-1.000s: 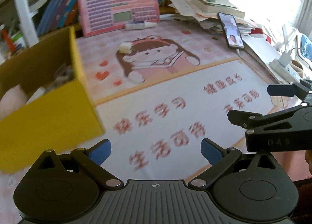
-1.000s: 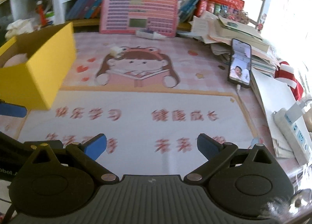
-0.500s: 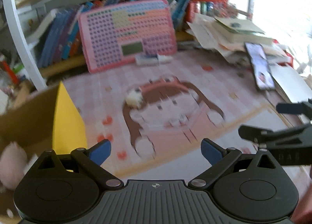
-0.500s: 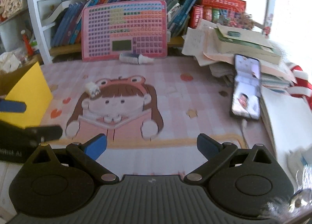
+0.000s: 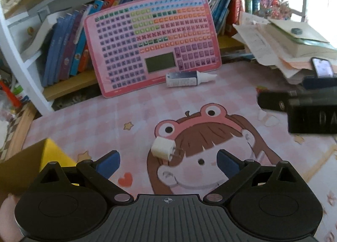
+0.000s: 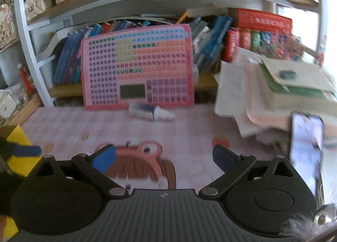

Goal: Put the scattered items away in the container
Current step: 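Close the left gripper on the white plug adapter while the right gripper grasps the white-and-blue tube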

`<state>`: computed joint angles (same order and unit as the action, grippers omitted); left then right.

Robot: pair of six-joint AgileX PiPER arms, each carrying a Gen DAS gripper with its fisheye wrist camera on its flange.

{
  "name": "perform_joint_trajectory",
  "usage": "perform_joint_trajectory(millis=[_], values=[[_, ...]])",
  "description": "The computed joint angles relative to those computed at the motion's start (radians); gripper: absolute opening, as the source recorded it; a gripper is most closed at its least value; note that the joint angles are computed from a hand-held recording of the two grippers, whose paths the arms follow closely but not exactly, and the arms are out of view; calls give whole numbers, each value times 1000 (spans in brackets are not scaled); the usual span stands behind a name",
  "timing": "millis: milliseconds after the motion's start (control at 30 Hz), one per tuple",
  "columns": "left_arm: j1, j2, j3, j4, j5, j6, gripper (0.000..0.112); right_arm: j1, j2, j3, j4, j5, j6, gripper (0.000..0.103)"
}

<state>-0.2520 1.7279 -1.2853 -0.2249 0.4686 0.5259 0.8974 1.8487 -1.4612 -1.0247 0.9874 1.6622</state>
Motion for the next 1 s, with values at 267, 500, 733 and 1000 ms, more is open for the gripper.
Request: perform_joint_trajectory(millis=[267, 500, 733, 1000], values=[[-16, 163, -138, 84, -40, -205, 93, -173, 124, -117, 31, -196, -112, 100], [-48, 252, -196, 219, -7, -337, 75, -270, 279, -254, 97, -285, -294, 100], [-39, 268, -188, 209, -23, -358, 69, -320, 413, -417, 66, -353, -528, 100], [-3, 249, -145, 70, -62, -246, 61, -404, 611, -791, 504, -265, -1061, 93]])
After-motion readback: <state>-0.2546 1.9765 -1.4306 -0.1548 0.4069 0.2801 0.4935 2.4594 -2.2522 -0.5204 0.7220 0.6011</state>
